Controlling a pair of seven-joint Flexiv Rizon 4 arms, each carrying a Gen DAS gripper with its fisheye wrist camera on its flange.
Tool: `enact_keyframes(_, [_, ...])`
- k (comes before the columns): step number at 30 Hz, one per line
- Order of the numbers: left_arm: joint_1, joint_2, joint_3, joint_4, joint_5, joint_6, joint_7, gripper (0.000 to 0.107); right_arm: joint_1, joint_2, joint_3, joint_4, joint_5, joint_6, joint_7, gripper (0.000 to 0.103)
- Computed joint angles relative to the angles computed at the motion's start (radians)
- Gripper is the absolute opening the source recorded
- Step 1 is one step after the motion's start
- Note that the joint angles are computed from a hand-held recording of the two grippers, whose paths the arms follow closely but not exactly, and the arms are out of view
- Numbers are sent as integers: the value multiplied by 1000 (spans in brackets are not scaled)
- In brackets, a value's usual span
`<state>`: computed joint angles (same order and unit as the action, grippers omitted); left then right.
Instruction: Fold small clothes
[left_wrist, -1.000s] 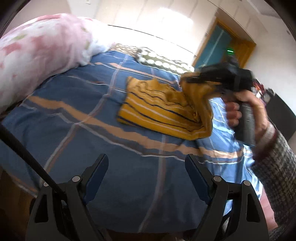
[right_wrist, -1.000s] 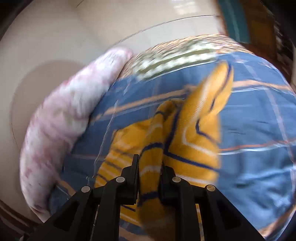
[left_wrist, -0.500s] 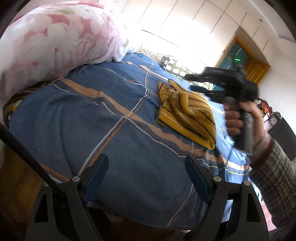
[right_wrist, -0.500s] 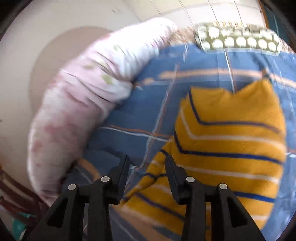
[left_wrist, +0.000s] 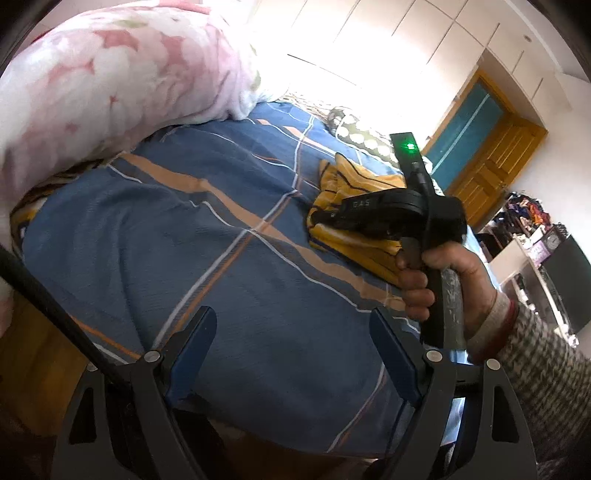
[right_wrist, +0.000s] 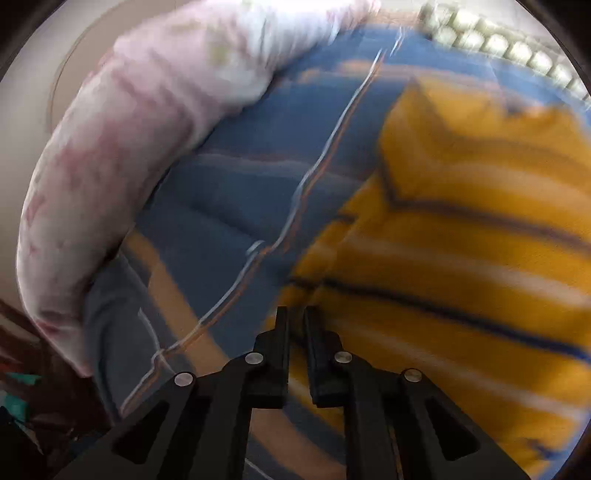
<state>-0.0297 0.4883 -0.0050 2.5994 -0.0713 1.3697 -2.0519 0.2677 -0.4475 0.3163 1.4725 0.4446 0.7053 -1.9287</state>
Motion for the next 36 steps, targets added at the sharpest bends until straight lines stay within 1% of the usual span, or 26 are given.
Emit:
enact_keyframes(3, [20, -7, -7, -36, 20, -30, 17, 84, -82, 32, 34, -18, 131, -37, -72, 10])
enact_keyframes(5, [6, -47, 10, -73, 10, -16, 63, 84, -158, 80, 38, -22, 244, -50, -162, 11])
enact_keyframes(6, [-1, -80, 17, -100, 2, -8, 93, 84, -179, 98, 26, -22, 279, -53, -188, 11])
enact_keyframes(8, [-36, -156, 44, -157, -48, 14, 165, 85, -217, 136, -12, -13, 330, -37, -224, 22])
enact_keyframes(9, [-85, -215, 75, -194, -117, 44, 229, 86, -230, 142, -35, -12, 345, -17, -230, 41])
enact_keyframes(10, [-145, -270, 107, -225, -208, 80, 313, 89, -238, 142, -58, -11, 352, 12, -227, 64])
enact_keyframes(11, [-196, -319, 128, -253, -308, 110, 402, 89, -243, 135, -78, -13, 353, 38, -214, 70])
enact_keyframes(12, [-247, -385, 141, -297, -440, 137, 518, 89, -247, 120, -97, -19, 342, 50, -181, 71])
enact_keyframes(13, [-270, -435, 138, -335, -546, 148, 612, 89, -259, 102, -107, -34, 339, 31, -151, 71])
enact_keyframes(14, [-272, -483, 121, -378, -649, 142, 707, 89, -279, 76, -109, -56, 352, -3, -131, 71])
enact_keyframes(15, [-251, -540, 98, -435, -716, 107, 776, 89, -298, 49, -108, -77, 366, -31, -115, 71])
enact_keyframes(17, [-193, -626, 62, -528, -761, 19, 819, 89, -314, 9, -104, -100, 367, -51, -94, 71])
enact_keyframes(18, [-168, -658, 49, -561, -756, -17, 816, 89, -320, -13, -98, -114, 368, -62, -90, 71])
enact_keyframes(20, [-134, -715, 52, -620, -675, -72, 752, 89, -329, -51, -80, -141, 373, -81, -88, 68])
enact_keyframes(21, [-120, -743, 53, -644, -640, -88, 724, 89, -331, -67, -70, -159, 375, -95, -85, 66])
enact_keyframes(23, [-100, -771, 51, -660, -588, -107, 676, 88, -333, -99, -49, -189, 386, -121, -81, 67])
enact_keyframes(24, [-92, -782, 51, -662, -563, -119, 647, 86, -310, -105, -51, -189, 366, -98, -64, 67])
enact_keyframes(26, [-51, -783, -4, -642, -609, -117, 673, 77, -298, -121, -44, -196, 349, -81, -54, 64])
enact_keyframes(27, [-24, -782, -50, -625, -669, -103, 705, 67, -297, -126, -41, -203, 342, -85, -41, 51])
enact_keyframes(28, [-1, -776, -89, -613, -723, -96, 734, 49, -301, -131, -36, -215, 342, -95, -29, 41])
enact_keyframes(29, [4, -768, -100, -613, -735, -109, 724, 47, -323, -134, -23, -230, 364, -119, -25, 38])
enact_keyframes(30, [-18, -755, -79, -612, -683, -107, 667, 46, -355, -135, -3, -246, 406, -148, -27, 34])
enact_keyframes(31, [-28, -744, -72, -614, -646, -108, 638, 43, -384, -129, 11, -255, 445, -175, -32, 31])
enact_keyframes(32, [-32, -731, -77, -614, -634, -112, 628, 42, -409, -115, 21, -256, 479, -199, -44, 30])
enact_keyframes(35, [-48, -678, -121, -584, -711, -108, 668, 38, -480, -32, 26, -203, 575, -232, -134, 30])
enact_keyframes(36, [-68, -668, -114, -579, -686, -106, 644, 38, -508, -4, 21, -180, 611, -251, -160, 30])
